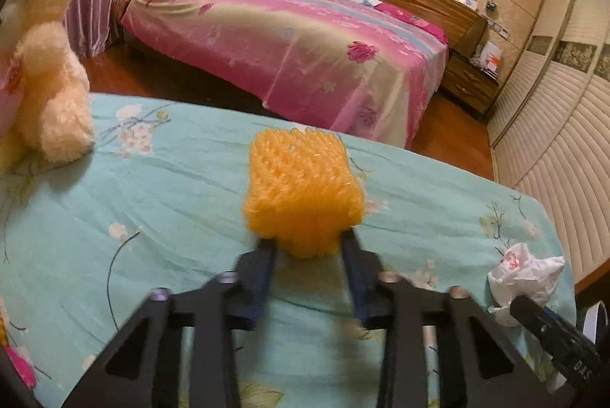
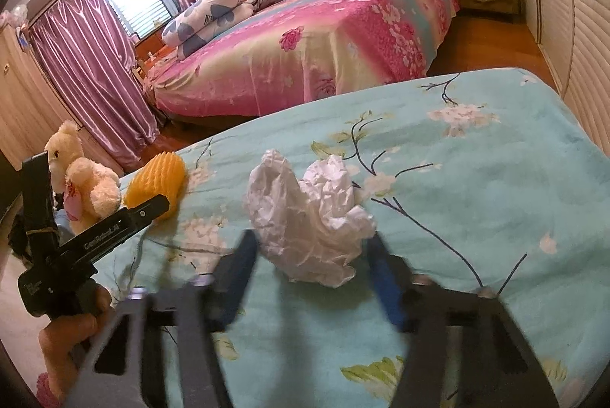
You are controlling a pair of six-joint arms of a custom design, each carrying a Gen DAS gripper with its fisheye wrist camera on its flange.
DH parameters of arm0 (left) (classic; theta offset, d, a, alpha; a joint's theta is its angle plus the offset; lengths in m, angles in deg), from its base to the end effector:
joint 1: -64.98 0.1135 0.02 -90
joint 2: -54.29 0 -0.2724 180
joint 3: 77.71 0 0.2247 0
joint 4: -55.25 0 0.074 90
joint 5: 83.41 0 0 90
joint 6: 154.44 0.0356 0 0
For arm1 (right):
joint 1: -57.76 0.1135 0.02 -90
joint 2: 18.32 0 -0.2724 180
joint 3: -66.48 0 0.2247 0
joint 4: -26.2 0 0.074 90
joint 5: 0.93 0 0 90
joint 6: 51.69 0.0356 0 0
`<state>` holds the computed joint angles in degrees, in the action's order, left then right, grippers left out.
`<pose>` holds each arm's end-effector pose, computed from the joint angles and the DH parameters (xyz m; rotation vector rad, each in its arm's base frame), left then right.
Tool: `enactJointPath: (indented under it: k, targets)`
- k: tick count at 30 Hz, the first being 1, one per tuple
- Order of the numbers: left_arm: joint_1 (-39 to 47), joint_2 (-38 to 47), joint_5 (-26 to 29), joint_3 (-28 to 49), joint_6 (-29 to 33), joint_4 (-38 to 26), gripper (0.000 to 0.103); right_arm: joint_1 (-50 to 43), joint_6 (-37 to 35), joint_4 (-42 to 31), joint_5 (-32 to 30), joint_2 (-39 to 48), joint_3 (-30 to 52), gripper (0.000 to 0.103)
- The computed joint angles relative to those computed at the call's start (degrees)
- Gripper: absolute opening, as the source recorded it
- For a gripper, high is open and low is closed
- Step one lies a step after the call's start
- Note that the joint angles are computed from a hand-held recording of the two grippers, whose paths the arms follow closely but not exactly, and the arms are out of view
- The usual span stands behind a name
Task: Collect trash
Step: 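Grasp the orange foam sleeve with the left tool while the right tool grasps the crumpled white paper, then carry the orange sleeve with the left tool while the right tool carries the white paper over the bin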
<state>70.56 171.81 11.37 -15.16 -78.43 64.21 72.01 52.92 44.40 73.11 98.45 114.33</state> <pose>0.3495 0.0312 0.0923 -0.3644 2.3487 -0.1693 0.2806 0.0814 0.0633 -0.1167 2.4889 0.5592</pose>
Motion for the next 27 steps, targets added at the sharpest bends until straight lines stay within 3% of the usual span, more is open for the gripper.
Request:
enactJointPath:
  k: [4, 15, 27]
  targets:
    - [-0.5, -2.4, 0.6, -3.5, 1.7, 1.4, 0.018, -0.3, -0.7, 1.8, -0.5, -2.0, -3.0, 0.038]
    - [-5.9, -14.0, 2.9, -20.1, -0.5, 6.9, 0.018, -6.2, -2.6, 4.0, -6.4, -10.2, -14.0, 0.038]
    - [-17.7, -28.6, -3.0, -31.1, -5.4, 5.5, 0.018, -17.3, -9.9, -2.6, -12.5, -24.9, -23.4, 0.038]
